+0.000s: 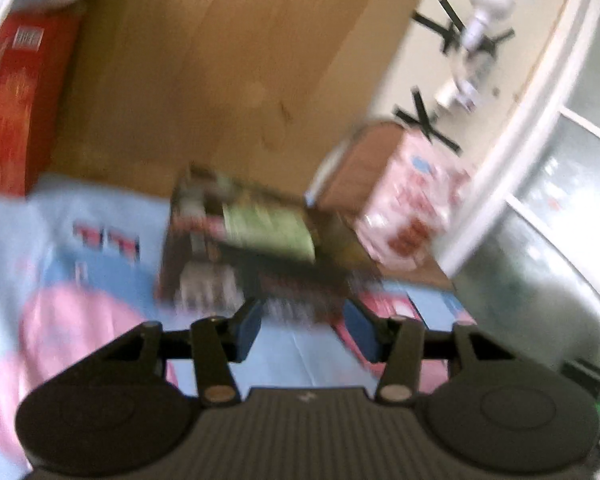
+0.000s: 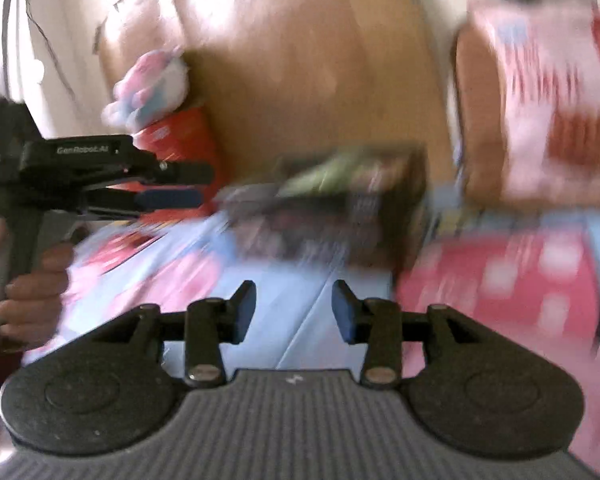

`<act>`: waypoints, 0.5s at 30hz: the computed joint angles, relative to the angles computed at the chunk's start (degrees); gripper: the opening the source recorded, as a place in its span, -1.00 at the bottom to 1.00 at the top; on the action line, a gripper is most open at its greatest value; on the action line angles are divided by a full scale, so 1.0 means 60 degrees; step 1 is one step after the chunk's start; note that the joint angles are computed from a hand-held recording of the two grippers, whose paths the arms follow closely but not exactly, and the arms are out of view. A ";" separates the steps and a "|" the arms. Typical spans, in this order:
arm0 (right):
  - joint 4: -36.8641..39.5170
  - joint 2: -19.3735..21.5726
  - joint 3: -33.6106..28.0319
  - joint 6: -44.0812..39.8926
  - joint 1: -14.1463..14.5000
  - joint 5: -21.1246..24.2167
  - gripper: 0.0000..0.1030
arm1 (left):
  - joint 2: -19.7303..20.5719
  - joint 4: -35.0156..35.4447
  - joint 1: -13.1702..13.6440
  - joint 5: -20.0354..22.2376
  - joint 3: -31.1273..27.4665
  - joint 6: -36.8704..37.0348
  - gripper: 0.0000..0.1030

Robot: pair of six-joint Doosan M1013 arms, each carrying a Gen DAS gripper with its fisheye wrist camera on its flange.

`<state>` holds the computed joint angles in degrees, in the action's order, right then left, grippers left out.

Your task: Organize snacks

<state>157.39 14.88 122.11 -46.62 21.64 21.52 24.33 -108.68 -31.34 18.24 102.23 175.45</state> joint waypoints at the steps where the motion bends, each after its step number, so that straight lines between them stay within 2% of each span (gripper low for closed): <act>1: -0.0500 -0.0061 0.0075 0.0505 0.0035 -0.0044 -0.13 | -0.0080 0.0416 0.0001 0.0212 0.0147 -0.0416 -0.08; 3: -0.0257 -0.0186 0.0285 0.0220 0.0183 -0.0150 -0.10 | -0.0282 0.0735 0.0017 0.0648 0.0523 -0.0733 -0.08; 5: -0.0844 -0.0249 0.0406 0.0768 0.0248 -0.0129 -0.10 | -0.0409 0.0864 0.0029 0.1076 0.0828 -0.0921 -0.08; 6: -0.0979 -0.0277 0.0464 0.0850 0.0293 -0.0141 -0.11 | -0.0477 0.0870 0.0007 0.1103 0.0965 -0.0946 -0.08; 8: -0.0450 -0.0333 0.0541 0.0195 0.0485 -0.0279 -0.10 | -0.0601 0.0752 -0.0124 0.0914 0.1214 -0.0806 -0.08; 11: -0.0023 -0.0474 0.0746 -0.0536 0.0673 -0.0334 0.10 | -0.0606 0.1025 -0.0141 0.1056 0.1364 -0.1226 -0.08; 13: -0.0292 -0.0506 0.0770 -0.0498 0.0766 -0.0549 0.19 | -0.0494 0.1406 -0.0186 0.1089 0.1275 -0.1681 -0.04; 15: 0.0038 -0.0509 0.0757 -0.1159 0.0916 -0.0823 0.22 | -0.0387 0.1755 -0.0354 0.0686 0.1175 -0.1831 0.02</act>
<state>157.62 11.83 126.65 -53.58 27.13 16.57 22.00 -98.15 -33.46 22.36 109.28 164.47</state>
